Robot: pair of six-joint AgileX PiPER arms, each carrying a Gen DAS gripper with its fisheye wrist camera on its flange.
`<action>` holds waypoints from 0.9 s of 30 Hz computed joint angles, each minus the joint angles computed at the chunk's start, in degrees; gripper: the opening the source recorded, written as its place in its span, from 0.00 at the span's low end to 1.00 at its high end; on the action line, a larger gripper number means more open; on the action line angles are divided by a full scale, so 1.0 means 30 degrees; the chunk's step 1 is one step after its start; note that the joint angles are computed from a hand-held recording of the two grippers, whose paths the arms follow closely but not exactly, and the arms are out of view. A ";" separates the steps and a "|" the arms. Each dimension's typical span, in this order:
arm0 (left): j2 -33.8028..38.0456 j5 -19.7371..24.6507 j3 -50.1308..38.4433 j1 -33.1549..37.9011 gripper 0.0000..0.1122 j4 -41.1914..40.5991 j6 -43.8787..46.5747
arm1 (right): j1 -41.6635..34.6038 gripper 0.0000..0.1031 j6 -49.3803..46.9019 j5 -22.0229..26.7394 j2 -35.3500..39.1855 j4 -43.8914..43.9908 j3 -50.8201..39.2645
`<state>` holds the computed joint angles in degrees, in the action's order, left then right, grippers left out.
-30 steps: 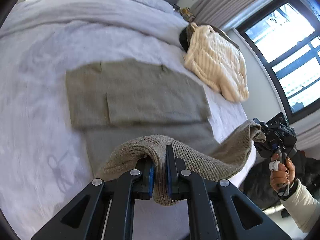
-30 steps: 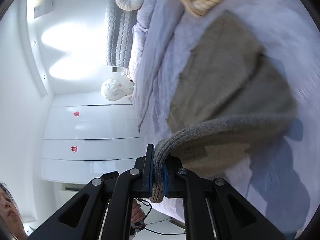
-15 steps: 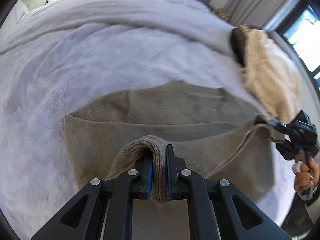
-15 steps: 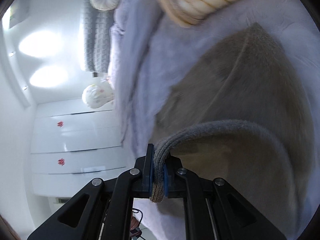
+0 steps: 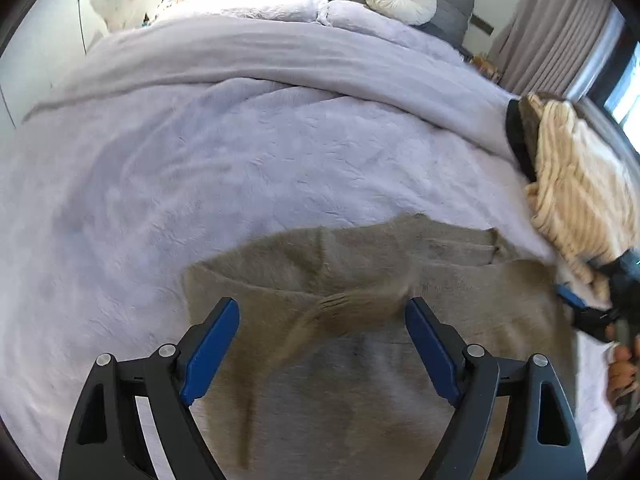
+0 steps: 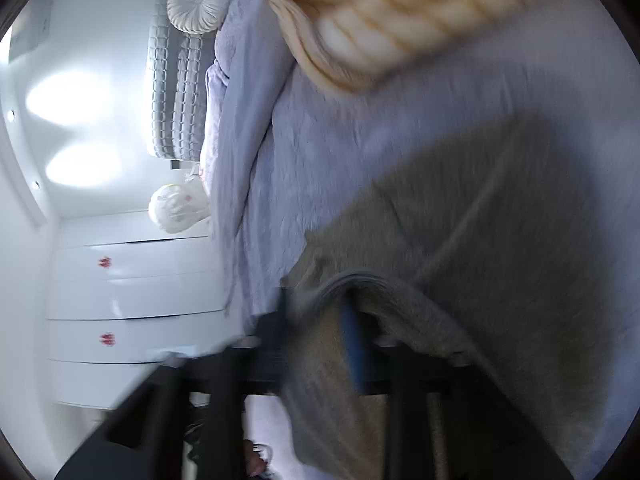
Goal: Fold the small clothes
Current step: 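Lift the held hem and fold it toward the collar with both grippers, then open both grippers to release the folded hem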
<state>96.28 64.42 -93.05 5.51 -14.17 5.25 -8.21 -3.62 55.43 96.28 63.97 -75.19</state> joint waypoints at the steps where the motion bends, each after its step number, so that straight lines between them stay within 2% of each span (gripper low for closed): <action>1: 0.0042 0.0104 -0.0081 0.0084 0.76 -0.0001 0.0158 | 0.0095 0.73 0.0557 -0.0201 -0.0557 -0.1385 -0.0440; 4: 0.0343 0.0305 -0.0160 0.0075 0.76 0.0241 0.0193 | 0.0798 0.73 0.2457 0.0539 -0.0907 -0.6025 -0.2564; 7: 0.1551 0.0540 -0.0606 -0.0284 0.76 0.0679 -0.0359 | 0.2228 0.72 0.3644 0.2065 0.0200 -1.1075 -0.5507; 9: 0.2309 0.0402 -0.0810 -0.0399 0.76 0.0303 -0.0733 | 0.2904 0.70 0.3654 0.2231 0.0683 -1.2320 -0.6087; 10: 0.2659 0.0242 -0.0899 -0.0427 0.69 0.0008 -0.0764 | 0.3384 0.64 0.3508 0.2421 0.1204 -1.2924 -0.6509; 11: 0.2951 0.0092 -0.1009 -0.0545 0.48 -0.0171 -0.0684 | 0.3741 0.56 0.3506 0.2686 0.1646 -1.3453 -0.6935; 12: 0.3243 0.0217 -0.1279 -0.0760 0.37 -0.0037 -0.0684 | 0.4270 0.51 0.3827 0.3108 0.2255 -1.4371 -0.7658; 13: 0.3462 0.0242 -0.1493 -0.1108 0.19 0.0551 -0.0847 | 0.4957 0.40 0.4076 0.3877 0.2968 -1.6054 -0.8540; 14: 0.3481 0.0176 -0.1551 -0.1324 0.11 0.0895 -0.0796 | 0.5459 0.23 0.4292 0.4233 0.3294 -1.7261 -0.8979; 15: 0.3385 0.0180 -0.1581 -0.1293 0.11 0.0730 -0.0752 | 0.5636 0.09 0.4113 0.4205 0.3327 -1.7711 -0.8942; 16: 0.3170 0.0098 -0.1513 -0.1182 0.11 0.0531 -0.0725 | 0.5657 0.06 0.4060 0.4126 0.3147 -1.7655 -0.8888; 19: 0.2576 -0.0610 -0.1355 -0.0819 0.08 0.0436 -0.0482 | 0.5613 0.06 0.4054 0.3190 0.1653 -1.8122 -0.8110; 22: 0.3939 -0.0062 -0.2404 -0.0885 0.08 0.0975 -0.1015 | 0.5255 0.06 0.4288 0.3803 0.2587 -1.8294 -0.8692; 23: 0.4267 -0.0335 -0.2403 -0.1143 0.08 0.1577 -0.1252 | 0.5204 0.06 0.4470 0.3778 0.2889 -1.8360 -0.8659; 27: 0.4113 -0.1781 -0.1161 -0.1786 0.09 0.3308 -0.1980 | 0.5122 0.07 0.4868 0.2069 0.2869 -1.8317 -0.7172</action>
